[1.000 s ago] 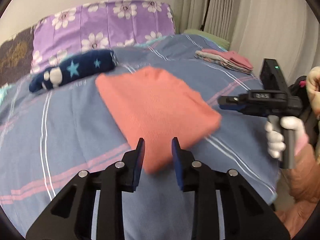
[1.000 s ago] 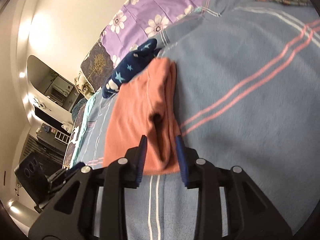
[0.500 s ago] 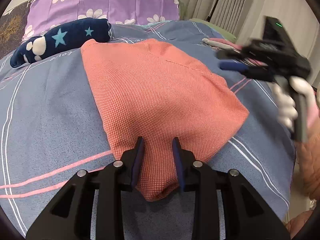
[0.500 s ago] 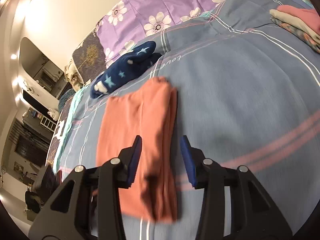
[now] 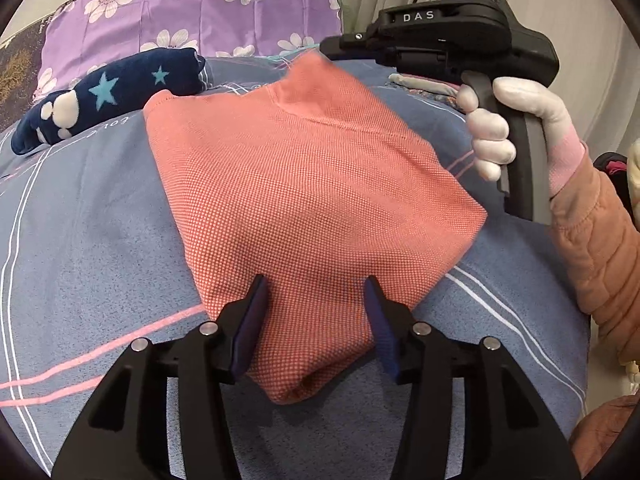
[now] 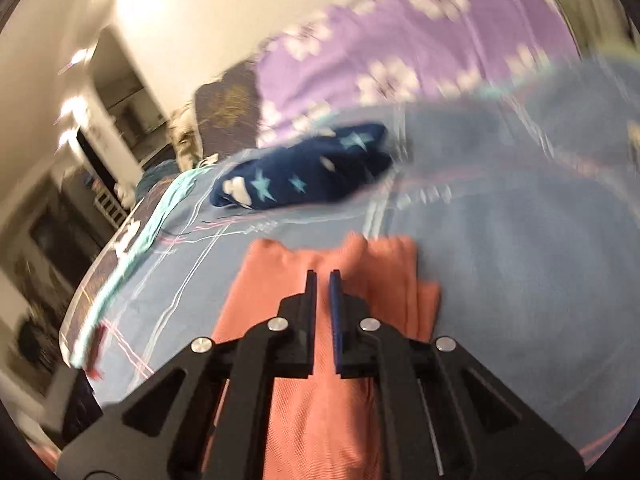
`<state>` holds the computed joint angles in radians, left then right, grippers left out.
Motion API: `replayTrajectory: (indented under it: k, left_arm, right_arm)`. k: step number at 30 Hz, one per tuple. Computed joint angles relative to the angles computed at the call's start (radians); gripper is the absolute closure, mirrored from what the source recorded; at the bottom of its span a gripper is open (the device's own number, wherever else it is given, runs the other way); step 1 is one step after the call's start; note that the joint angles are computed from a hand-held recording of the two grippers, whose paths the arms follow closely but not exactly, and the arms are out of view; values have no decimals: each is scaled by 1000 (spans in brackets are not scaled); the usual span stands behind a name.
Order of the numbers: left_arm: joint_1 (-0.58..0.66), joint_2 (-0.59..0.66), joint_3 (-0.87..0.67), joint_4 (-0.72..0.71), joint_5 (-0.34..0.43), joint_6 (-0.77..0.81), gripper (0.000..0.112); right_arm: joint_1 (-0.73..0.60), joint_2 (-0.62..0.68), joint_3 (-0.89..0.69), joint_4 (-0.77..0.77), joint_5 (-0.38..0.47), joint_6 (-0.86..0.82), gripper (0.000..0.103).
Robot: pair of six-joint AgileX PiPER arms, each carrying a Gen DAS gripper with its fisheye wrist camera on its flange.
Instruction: Fold small clothes
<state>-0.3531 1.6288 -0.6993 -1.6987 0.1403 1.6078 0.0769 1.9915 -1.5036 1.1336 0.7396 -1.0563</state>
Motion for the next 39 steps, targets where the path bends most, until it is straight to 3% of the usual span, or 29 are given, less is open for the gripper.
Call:
replayTrajectory:
  k: [4, 8, 10, 11, 13, 14, 15, 16, 19, 21, 22, 24, 26, 27, 30, 31, 32, 36, 37, 39]
  left_arm:
    - [-8, -4, 4, -8, -5, 12, 58]
    - [-3, -4, 5, -5, 4, 10, 57]
    - [-4, -7, 8, 1, 6, 4, 57]
    - [2, -3, 2, 24, 11, -14, 56]
    - [3, -1, 0, 26, 14, -14, 55]
    - [3, -1, 0, 26, 13, -14, 55]
    - [3, -1, 0, 26, 13, -14, 55]
    - [2, -1, 0, 26, 14, -14, 55]
    - [2, -1, -1, 21, 15, -11, 55]
    - [0, 1, -3, 26, 12, -18, 55]
    - [-2, 2, -5, 30, 10, -21, 55]
    - [-3, 1, -4, 24, 9, -15, 54]
    - [-3, 1, -3, 19, 10, -9, 54]
    - [-4, 0, -2, 11, 9, -2, 54]
    - [-3, 1, -3, 13, 10, -3, 54]
    - [-3, 1, -2, 18, 11, -9, 54]
    - [-1, 0, -1, 21, 13, -10, 54]
    - [-1, 1, -3, 30, 13, -19, 54]
    - [-1, 0, -3, 30, 13, -20, 54]
    - [0, 0, -3, 31, 15, -21, 54]
  right_arm:
    - [-1, 114, -137, -186, 7, 228, 85]
    - [-24, 206, -286, -194, 66, 315, 78]
    - [-12, 265, -409, -263, 125, 370, 50]
    - [0, 289, -463, -312, 137, 405, 48]
    - [33, 364, -610, -440, 186, 509, 49]
    - [46, 401, -676, -483, 216, 548, 56]
    - [63, 418, -702, -514, 219, 567, 88]
    - [73, 404, -688, -536, 203, 574, 98]
    - [95, 244, -458, -453, 19, 421, 99]
    - [121, 211, -413, -536, -84, 437, 99]
    - [133, 243, -450, -636, -87, 499, 99]
    - [148, 358, -605, -782, 15, 639, 98]
    - [141, 410, -640, -775, 44, 629, 98]
    - [133, 385, -598, -747, 15, 598, 98]
    - [128, 256, -417, -745, -126, 615, 75]
    - [116, 213, -365, -687, -145, 565, 75]
    - [99, 169, -313, -590, -143, 481, 75]
    - [51, 4, -93, -261, 9, 169, 76]
    - [50, -46, -3, -226, 35, 93, 76]
    - [78, -116, 154, -276, -21, 55, 77]
